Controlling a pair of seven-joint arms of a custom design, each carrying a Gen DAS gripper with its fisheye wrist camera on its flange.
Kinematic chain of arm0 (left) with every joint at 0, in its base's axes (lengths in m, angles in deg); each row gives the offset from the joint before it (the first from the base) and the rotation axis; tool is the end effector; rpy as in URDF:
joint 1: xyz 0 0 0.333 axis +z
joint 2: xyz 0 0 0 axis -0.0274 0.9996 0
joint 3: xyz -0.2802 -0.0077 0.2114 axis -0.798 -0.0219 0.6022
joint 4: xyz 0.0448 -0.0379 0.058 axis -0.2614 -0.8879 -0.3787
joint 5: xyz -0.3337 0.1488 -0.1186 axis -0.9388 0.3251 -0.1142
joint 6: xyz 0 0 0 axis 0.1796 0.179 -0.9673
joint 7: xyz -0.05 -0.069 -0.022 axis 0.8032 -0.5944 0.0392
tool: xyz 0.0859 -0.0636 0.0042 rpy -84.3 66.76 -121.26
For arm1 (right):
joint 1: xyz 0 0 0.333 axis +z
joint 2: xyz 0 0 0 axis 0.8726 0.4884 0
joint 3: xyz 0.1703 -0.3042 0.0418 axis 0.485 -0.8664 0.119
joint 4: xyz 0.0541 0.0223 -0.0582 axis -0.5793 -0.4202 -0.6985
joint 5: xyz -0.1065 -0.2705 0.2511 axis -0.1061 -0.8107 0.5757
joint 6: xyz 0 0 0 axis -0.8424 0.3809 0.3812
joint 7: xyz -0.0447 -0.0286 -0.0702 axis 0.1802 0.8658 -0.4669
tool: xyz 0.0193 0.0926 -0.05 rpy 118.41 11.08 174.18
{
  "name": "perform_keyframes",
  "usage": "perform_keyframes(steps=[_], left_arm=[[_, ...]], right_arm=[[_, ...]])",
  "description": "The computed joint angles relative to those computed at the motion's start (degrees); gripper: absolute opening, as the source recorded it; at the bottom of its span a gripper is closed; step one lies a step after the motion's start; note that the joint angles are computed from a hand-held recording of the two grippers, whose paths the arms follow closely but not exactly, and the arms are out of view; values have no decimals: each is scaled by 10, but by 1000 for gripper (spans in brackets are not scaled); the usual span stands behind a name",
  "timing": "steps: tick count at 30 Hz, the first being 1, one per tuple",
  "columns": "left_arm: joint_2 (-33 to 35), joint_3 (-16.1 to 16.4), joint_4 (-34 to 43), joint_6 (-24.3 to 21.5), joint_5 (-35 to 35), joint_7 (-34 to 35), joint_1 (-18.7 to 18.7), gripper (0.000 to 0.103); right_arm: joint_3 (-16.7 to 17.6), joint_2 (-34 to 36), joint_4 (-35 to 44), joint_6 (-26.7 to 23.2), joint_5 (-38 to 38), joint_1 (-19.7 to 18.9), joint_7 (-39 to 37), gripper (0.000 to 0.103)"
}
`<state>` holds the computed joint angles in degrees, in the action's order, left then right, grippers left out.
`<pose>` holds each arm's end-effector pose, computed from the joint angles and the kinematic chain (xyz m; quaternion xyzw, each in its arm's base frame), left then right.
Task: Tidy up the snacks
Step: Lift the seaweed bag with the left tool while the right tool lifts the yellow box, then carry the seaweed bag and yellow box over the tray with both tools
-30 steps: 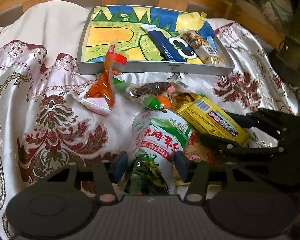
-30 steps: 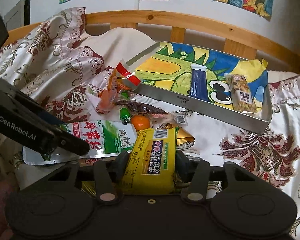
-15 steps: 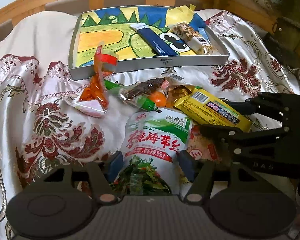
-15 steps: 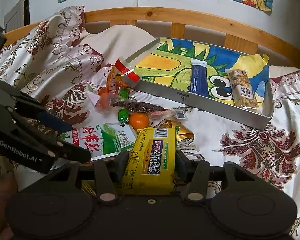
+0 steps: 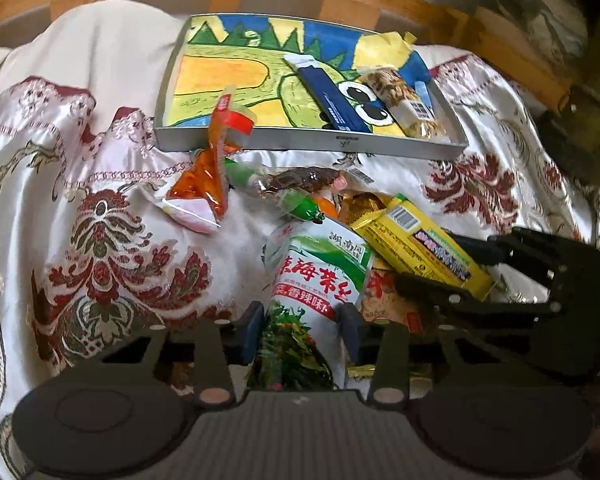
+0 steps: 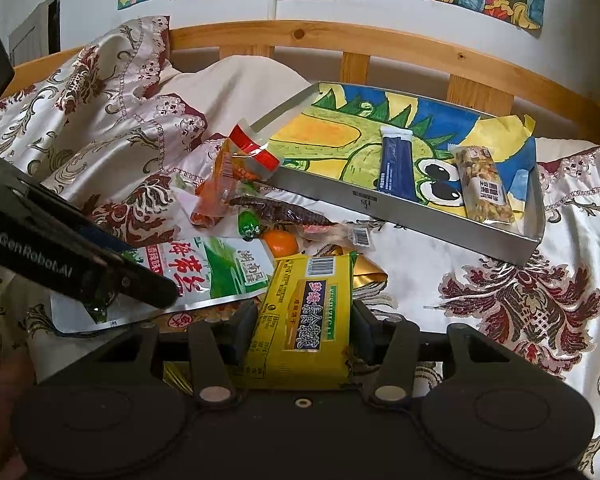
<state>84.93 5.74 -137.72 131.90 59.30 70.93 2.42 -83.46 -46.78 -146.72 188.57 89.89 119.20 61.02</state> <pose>0.7222 -0.1708 0.4259 -0.4748 0.8161 -0.3244 0.0578 0.6385 0.3262 0.3937 -0.6849 0.5855 -0.2933 0.3194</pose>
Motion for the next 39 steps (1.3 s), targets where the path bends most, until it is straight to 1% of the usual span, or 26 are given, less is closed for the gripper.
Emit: perform_keyframes(steps=[5, 17, 23, 28, 30, 33, 35, 36, 37, 38, 39], left_arm=[[-1, -5, 7, -12, -20, -15, 6, 43], [12, -10, 43, -73, -94, -39, 23, 43], [3, -6, 42, -81, -109, -21, 21, 43], [-10, -6, 24, -89, -132, -12, 23, 43], [-22, -6, 9, -75, -144, -2, 22, 43], [-37, -20, -9, -53, -186, 33, 31, 43], [-44, -20, -14, -31, -205, 43, 26, 43], [-46, -11, -12, -20, -200, 32, 16, 43], [-45, 1, -4, -14, -183, 5, 1, 43], [-42, 5, 5, -11, -175, -7, -6, 43], [-38, 4, 12, -2, -172, -14, -10, 43]], right_arm=[[-6, 2, -1, 5, 5, 5, 1, 52], [-24, 6, -5, 14, 33, 20, -13, 52], [-45, 7, -8, 16, 45, 36, -17, 52], [-66, 4, -15, 9, 49, 51, -12, 52], [-76, 3, -19, 11, 49, 58, -7, 52], [-96, 3, -27, 17, 55, 72, -4, 52], [-117, 7, -30, 20, 63, 85, -1, 52], [-124, 8, -31, 21, 68, 89, -1, 52], [-132, 7, -32, 23, 73, 92, -2, 52], [-135, 5, -32, 25, 77, 91, -6, 52], [-131, 1, -29, 26, 80, 84, -12, 52]])
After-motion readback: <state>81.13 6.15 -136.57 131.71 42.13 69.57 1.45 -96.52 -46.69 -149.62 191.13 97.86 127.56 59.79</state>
